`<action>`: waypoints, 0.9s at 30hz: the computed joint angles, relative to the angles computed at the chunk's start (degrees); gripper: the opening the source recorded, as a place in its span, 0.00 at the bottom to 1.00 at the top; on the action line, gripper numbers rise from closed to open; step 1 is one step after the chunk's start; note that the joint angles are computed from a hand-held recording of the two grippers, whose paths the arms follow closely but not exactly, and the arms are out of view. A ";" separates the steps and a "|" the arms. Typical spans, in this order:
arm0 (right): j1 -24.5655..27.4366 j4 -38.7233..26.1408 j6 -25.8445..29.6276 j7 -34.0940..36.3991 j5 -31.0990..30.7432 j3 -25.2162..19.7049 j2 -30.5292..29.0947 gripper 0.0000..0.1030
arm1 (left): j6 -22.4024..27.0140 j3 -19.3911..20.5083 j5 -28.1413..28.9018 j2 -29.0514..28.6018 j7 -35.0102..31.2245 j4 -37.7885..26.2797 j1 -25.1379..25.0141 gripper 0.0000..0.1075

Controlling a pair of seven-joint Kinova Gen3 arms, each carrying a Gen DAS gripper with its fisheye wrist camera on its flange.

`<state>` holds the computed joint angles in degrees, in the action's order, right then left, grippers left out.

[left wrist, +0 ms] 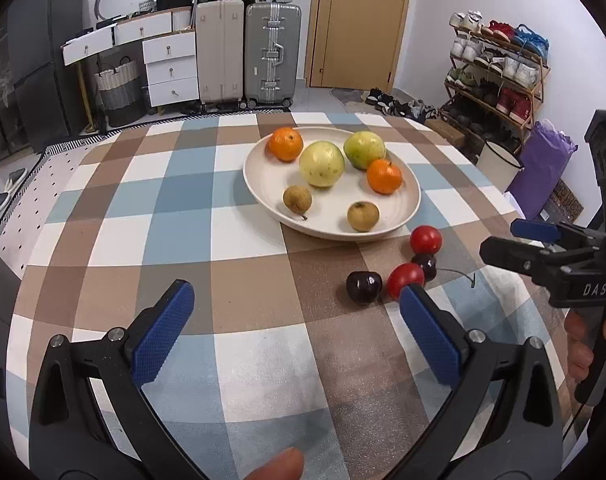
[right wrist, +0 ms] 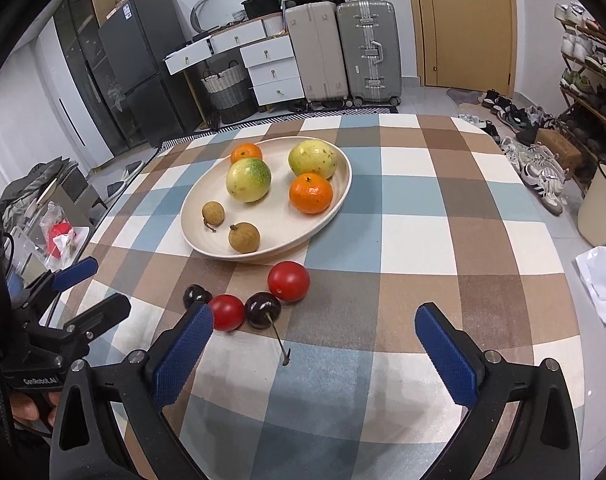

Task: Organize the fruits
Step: 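Withdraw both open tools from the plate toward the red fruits, then grasp a red tomato with the right tool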

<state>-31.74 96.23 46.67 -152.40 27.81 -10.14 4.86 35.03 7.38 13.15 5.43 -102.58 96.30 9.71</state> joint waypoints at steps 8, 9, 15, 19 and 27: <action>2.13 1.26 -3.55 3.34 -4.22 0.59 0.03 0.99 | 0.09 0.52 -4.62 3.57 3.50 -1.78 2.17 0.95; 2.20 1.34 -3.80 3.47 -4.44 0.65 0.12 0.99 | 0.30 0.53 -5.01 4.04 3.71 -2.10 2.37 0.95; 2.18 0.25 -2.99 4.98 -5.22 1.13 1.59 0.89 | 1.70 0.78 -5.54 6.52 3.62 -4.17 2.58 0.95; 2.55 -0.88 -3.21 7.53 -6.93 1.70 3.19 0.81 | 2.66 0.57 -6.43 7.86 4.08 -5.58 3.08 0.95; 3.02 -3.13 -4.13 11.62 -10.62 3.01 6.04 0.70 | 4.41 0.32 -7.58 9.88 4.70 -7.77 3.46 0.95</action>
